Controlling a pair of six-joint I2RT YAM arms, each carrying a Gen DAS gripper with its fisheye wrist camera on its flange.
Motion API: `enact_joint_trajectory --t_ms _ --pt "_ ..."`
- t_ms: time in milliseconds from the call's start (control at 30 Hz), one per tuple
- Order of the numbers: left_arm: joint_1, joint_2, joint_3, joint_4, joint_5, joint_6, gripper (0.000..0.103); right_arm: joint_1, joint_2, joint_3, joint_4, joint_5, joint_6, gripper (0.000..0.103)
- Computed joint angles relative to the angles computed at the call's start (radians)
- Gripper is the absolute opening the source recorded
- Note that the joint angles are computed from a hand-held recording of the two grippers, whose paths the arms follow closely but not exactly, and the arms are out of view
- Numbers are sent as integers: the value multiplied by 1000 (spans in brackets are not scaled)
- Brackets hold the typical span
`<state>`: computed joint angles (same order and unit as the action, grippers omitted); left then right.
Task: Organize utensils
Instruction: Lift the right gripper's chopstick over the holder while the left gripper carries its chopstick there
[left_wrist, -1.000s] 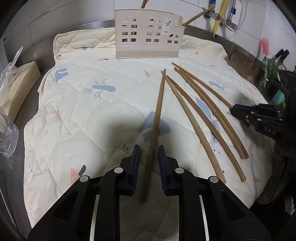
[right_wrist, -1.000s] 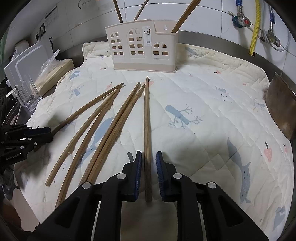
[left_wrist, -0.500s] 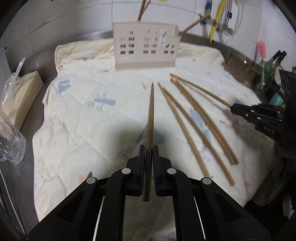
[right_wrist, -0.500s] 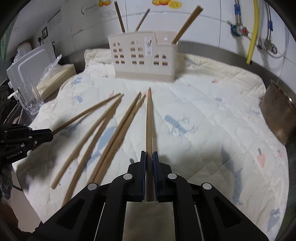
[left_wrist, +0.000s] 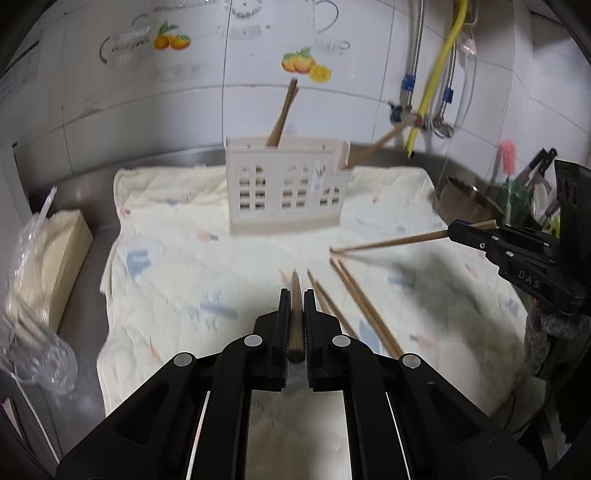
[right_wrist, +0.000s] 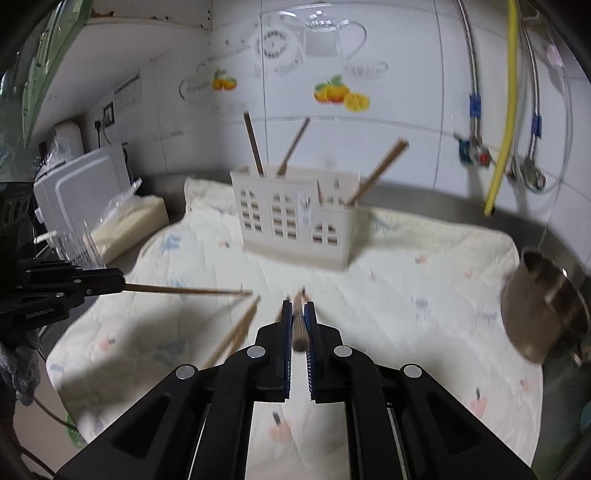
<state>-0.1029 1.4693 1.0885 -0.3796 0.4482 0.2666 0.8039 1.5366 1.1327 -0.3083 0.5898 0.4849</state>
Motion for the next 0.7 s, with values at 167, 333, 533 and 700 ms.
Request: enact_joint_trajectory --t_ms 167,333,533,700 --pt "-12 74 134 -32 14 -28 6 -64 39 110 -12 -56 -70 7" --pt "-13 151 276 -85 13 -27 6 -122 63 228 -54 -106 -125 6" --pt "-13 225 446 -146 13 -35 6 -168 77 335 -103 -144 -171 6" --pt "-14 278 594 -190 11 -52 6 -199 97 427 -146 -166 -209 6"
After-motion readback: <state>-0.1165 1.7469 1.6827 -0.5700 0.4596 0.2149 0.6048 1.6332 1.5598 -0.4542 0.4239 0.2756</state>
